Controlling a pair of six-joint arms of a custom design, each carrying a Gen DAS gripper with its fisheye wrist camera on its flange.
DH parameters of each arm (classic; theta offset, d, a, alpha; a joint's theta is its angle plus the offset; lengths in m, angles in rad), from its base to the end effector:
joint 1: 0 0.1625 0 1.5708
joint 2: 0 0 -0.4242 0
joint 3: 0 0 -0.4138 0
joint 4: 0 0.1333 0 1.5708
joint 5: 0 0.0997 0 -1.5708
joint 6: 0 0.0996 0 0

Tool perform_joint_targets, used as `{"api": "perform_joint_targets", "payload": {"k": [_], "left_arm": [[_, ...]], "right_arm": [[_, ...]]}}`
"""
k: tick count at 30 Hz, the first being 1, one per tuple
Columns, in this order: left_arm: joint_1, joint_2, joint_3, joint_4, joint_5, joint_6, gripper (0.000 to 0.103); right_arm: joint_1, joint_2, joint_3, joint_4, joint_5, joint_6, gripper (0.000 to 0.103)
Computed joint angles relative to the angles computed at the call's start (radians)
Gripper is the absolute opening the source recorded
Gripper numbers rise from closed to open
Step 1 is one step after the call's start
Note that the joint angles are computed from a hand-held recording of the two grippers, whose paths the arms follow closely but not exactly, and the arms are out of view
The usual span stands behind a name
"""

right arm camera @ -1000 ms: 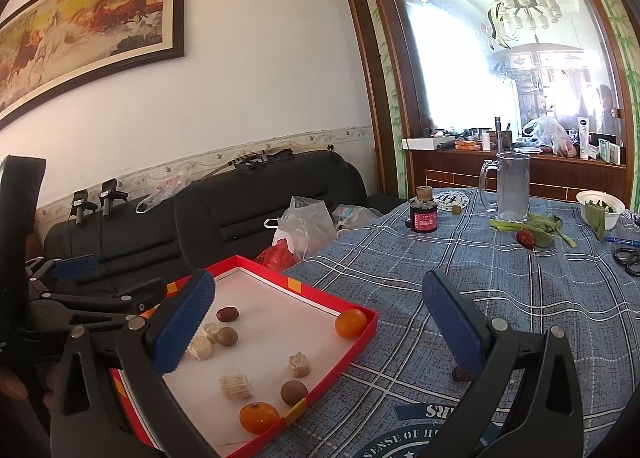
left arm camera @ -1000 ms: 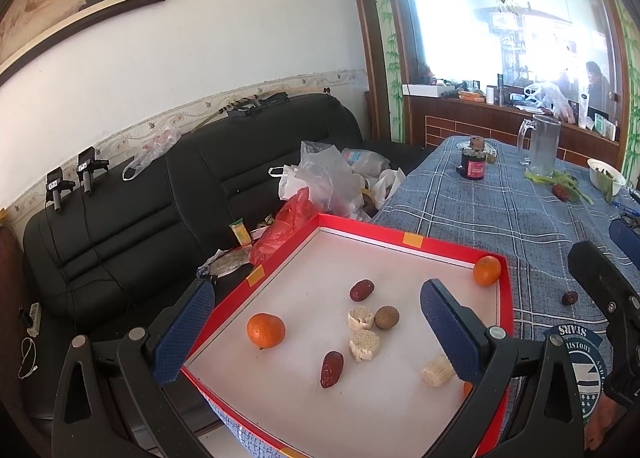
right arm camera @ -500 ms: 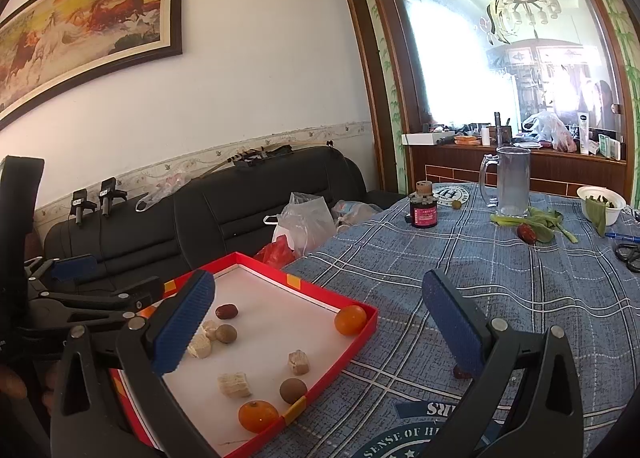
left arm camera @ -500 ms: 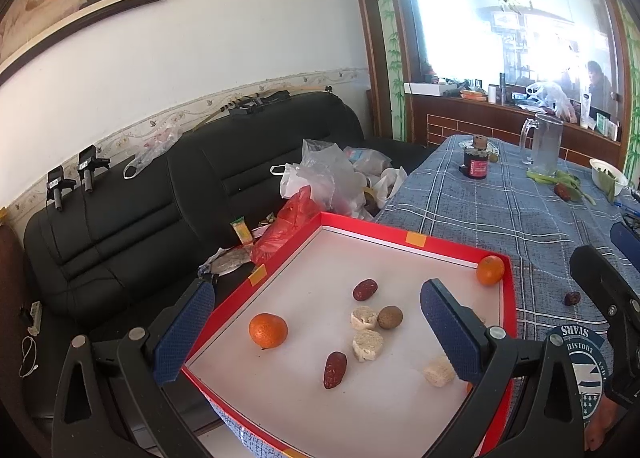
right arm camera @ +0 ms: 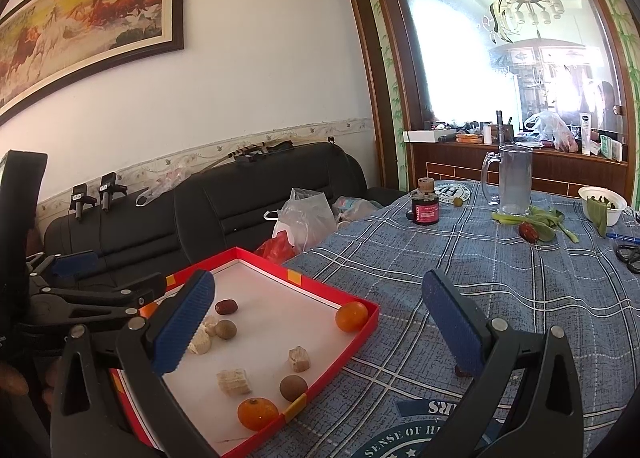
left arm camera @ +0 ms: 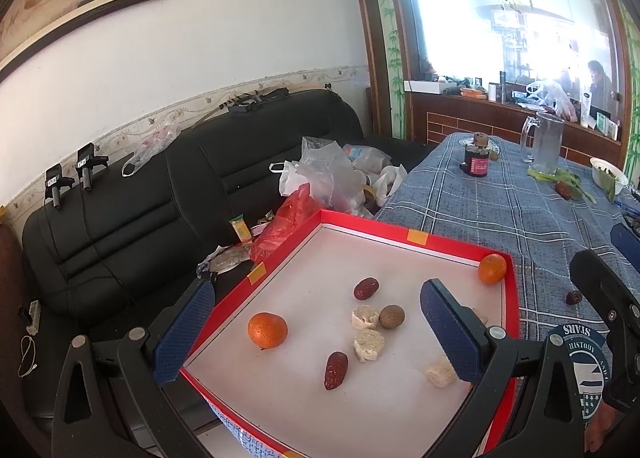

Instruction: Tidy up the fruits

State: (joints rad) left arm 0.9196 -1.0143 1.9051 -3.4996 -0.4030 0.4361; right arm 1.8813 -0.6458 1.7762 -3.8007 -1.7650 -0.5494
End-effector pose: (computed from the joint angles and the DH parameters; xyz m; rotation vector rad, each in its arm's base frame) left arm -0.1657 -0.5885 0.2670 0.3508 1.8986 -1.1540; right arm 0.3065 -0.5817 0.0879 0.8869 -2.2845 1.4599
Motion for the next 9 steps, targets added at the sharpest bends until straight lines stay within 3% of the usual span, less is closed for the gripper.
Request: {"api": "perform_joint_targets", "payload": {"k": [9], "left_arm": [[0.004,-0.024,0.016,0.052,-0.035,-0.042,0.103]], "right_arm": [[-0.001,0.001,0.001,0.0,0.001,-0.001,0.103]]}}
